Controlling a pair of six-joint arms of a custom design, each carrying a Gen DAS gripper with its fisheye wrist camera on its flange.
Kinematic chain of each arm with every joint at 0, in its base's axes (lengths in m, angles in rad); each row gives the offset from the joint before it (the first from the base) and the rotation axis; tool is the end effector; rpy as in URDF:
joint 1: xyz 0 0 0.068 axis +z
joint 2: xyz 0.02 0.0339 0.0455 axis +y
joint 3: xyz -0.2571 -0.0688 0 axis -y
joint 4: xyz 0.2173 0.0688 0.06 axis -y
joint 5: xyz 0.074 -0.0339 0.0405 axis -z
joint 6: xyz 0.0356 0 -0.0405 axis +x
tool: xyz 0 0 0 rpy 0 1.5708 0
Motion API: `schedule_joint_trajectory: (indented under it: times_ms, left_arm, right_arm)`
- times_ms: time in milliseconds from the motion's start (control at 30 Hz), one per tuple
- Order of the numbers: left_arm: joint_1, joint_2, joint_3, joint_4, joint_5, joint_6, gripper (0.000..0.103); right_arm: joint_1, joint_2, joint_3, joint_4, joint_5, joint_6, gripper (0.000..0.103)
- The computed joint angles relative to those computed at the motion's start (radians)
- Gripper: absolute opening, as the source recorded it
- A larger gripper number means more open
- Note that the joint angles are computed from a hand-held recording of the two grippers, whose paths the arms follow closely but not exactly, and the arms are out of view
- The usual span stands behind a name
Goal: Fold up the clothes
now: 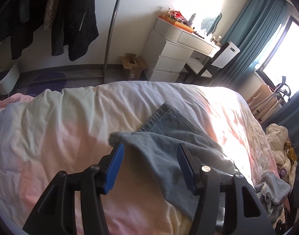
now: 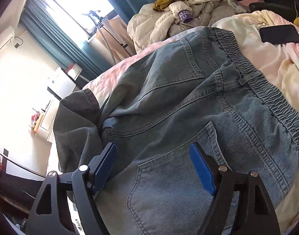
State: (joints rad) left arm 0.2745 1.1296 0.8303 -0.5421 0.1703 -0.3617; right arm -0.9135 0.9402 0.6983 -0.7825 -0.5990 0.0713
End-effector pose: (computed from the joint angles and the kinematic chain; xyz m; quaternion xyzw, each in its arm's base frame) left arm 0.2021 0.0506 0.2579 -0.2623 0.8936 -0.0949 0.3516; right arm 0.1060 -0.1045 0.2390 0.3648 0.8484 0.1539 0.3514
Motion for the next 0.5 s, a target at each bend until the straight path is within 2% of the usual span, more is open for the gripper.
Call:
schedule_joint_trajectory:
  times_ms: [167,233,300,400,500]
  left_arm:
    - [-0.358,0.220,0.166,0.067,0.004,-0.176,0.057]
    - [-0.480,0.354,0.270,0.100,0.028,-0.223,0.057]
    - [-0.602,0.489,0.397,0.104,0.010,-0.242,0.057]
    - [-0.743,0.700,0.627,0.061,-0.002,-0.240,0.057]
    - [-0.836,0.925,0.894,-0.040,0.015,-0.243,0.057]
  right_arm:
    - [-0.039,0.004,-0.019,0.009,-0.050,-0.026,0.078]
    - [-0.047,-0.005,-0.027,0.015,-0.057,-0.037,0.078]
    - [-0.045,-0.002,-0.029,0.021,-0.050,-0.051,0.078]
    - [-0.048,0.010,-0.034,0.030,-0.051,-0.065,0.078]
    - [-0.060,0.030,-0.039,0.036,-0.075,-0.072,0.078]
